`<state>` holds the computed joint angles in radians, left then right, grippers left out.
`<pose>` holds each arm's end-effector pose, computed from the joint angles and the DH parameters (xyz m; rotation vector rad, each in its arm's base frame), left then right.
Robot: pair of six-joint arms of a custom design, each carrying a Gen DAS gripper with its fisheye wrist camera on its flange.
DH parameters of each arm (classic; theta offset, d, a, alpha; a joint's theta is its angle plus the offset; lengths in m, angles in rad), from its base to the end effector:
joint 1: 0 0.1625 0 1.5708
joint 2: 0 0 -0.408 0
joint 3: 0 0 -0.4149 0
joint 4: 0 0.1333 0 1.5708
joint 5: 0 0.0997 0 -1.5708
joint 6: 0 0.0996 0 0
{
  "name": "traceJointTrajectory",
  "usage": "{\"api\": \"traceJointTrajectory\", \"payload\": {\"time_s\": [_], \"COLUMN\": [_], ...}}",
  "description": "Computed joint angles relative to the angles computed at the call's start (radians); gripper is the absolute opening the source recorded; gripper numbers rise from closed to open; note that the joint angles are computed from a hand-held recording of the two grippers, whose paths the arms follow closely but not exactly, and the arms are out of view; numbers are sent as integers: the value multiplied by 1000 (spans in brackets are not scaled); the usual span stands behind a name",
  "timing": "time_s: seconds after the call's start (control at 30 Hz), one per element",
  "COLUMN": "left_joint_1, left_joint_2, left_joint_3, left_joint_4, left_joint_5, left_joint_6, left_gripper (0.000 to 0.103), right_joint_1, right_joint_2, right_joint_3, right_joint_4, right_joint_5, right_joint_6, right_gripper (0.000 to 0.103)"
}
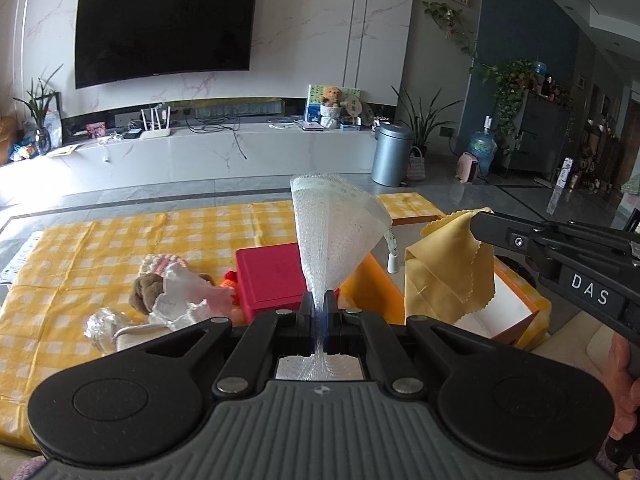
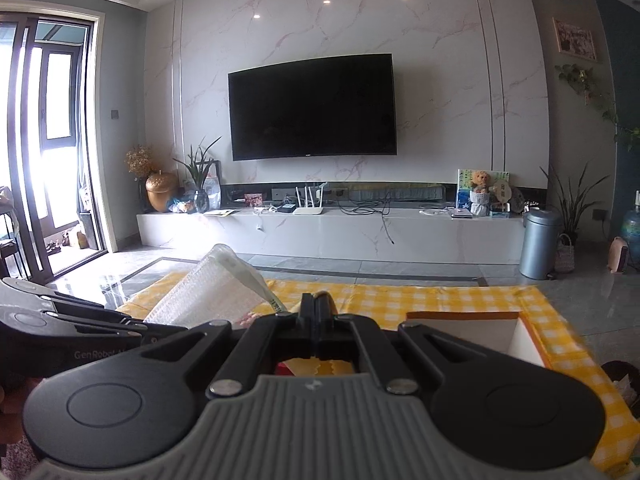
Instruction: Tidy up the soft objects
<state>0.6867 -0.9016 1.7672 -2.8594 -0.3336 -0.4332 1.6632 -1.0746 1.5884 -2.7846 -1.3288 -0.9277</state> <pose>-0.3402 -0.5730 0.1777 0.1543 2.0879 -1.2530 0.2205 -0.6767 0.3076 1.5108 -2.4400 1.0980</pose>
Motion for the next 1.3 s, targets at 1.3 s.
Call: {"api": "traceJointTrajectory", "payload": {"time_s": [1.3], "left_joint_1": [251], "left_joint_2": [537], "left_joint_3": [-996], "left_joint_4": [917], "left_joint_5": [-520], "left_joint_6": [87], "left_gripper": [5], "right_joint_1": [-93], "right_joint_2": [233], "right_joint_3": [-378], "right_joint_4": [199], "right_joint_5": [-368], "right_joint_6": [-11], "right_gripper": [0]}}
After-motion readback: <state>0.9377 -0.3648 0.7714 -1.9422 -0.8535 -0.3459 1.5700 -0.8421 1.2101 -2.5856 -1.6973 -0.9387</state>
